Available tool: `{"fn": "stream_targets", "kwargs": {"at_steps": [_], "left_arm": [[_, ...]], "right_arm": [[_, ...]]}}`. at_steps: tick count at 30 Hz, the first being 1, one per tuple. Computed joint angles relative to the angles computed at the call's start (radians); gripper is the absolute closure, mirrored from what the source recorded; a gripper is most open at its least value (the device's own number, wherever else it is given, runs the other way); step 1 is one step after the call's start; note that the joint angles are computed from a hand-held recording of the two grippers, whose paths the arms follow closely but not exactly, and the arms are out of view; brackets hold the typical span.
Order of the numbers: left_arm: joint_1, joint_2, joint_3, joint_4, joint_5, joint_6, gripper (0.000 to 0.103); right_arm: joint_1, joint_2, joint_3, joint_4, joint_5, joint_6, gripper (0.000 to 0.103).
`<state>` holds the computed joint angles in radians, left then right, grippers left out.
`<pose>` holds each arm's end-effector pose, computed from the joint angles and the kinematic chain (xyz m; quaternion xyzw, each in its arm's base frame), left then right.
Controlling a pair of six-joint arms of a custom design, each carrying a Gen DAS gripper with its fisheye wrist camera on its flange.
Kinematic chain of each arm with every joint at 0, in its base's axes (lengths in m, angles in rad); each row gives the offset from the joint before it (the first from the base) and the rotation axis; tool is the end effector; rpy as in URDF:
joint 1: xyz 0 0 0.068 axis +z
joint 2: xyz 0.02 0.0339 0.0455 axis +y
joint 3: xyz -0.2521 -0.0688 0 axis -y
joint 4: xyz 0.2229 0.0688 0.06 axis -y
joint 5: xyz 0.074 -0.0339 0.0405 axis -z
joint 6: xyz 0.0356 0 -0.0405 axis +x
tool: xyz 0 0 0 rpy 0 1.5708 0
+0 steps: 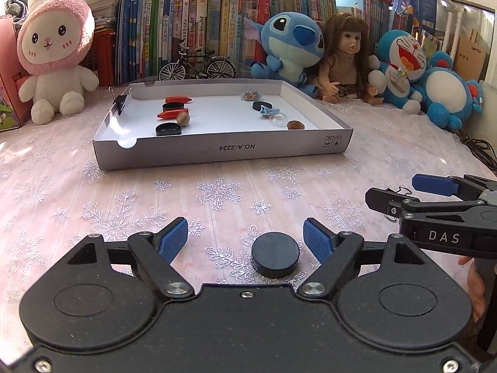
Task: Organize rigid objects
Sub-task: 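Withdraw both tools toward the black puck and black binder clip on the table, then close left tool on the black puck while right tool closes on the binder clip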
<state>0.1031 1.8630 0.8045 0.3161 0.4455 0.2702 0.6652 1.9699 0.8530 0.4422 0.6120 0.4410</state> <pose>0.3322 0.0189 0.1183 0.1631 0.8823 -0.1259 0.4232 0.2881 0.2000 0.1073 0.0335 0.8686 -0.0140 0.4941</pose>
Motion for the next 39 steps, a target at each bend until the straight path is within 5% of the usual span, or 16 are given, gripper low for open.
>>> {"fn": "stream_targets", "kwargs": {"at_steps": [4, 9, 13, 20, 33, 39], "left_arm": [[0.0, -0.009, -0.042, 0.035, 0.006, 0.02, 0.024], [-0.004, -0.031, -0.084, 0.061, 0.022, 0.055, 0.042], [-0.008, -0.04, -0.1, 0.072, 0.023, 0.072, 0.055], [-0.007, -0.034, -0.098, 0.082, 0.019, 0.066, 0.057], [-0.01, -0.026, -0.1, 0.104, 0.0, 0.055, 0.059], [-0.023, -0.018, -0.117, 0.151, -0.022, 0.049, 0.072]], "right_arm": [[0.019, 0.012, -0.005, 0.001, 0.039, 0.009, 0.014], [0.017, 0.003, -0.023, -0.003, 0.035, 0.072, 0.015], [0.027, -0.018, -0.05, 0.003, 0.033, 0.107, 0.027], [0.026, -0.047, -0.064, -0.064, 0.059, 0.104, 0.049], [-0.025, -0.114, -0.142, -0.087, 0.067, 0.18, 0.047], [-0.024, -0.107, -0.157, 0.031, -0.025, 0.172, 0.035]]}}
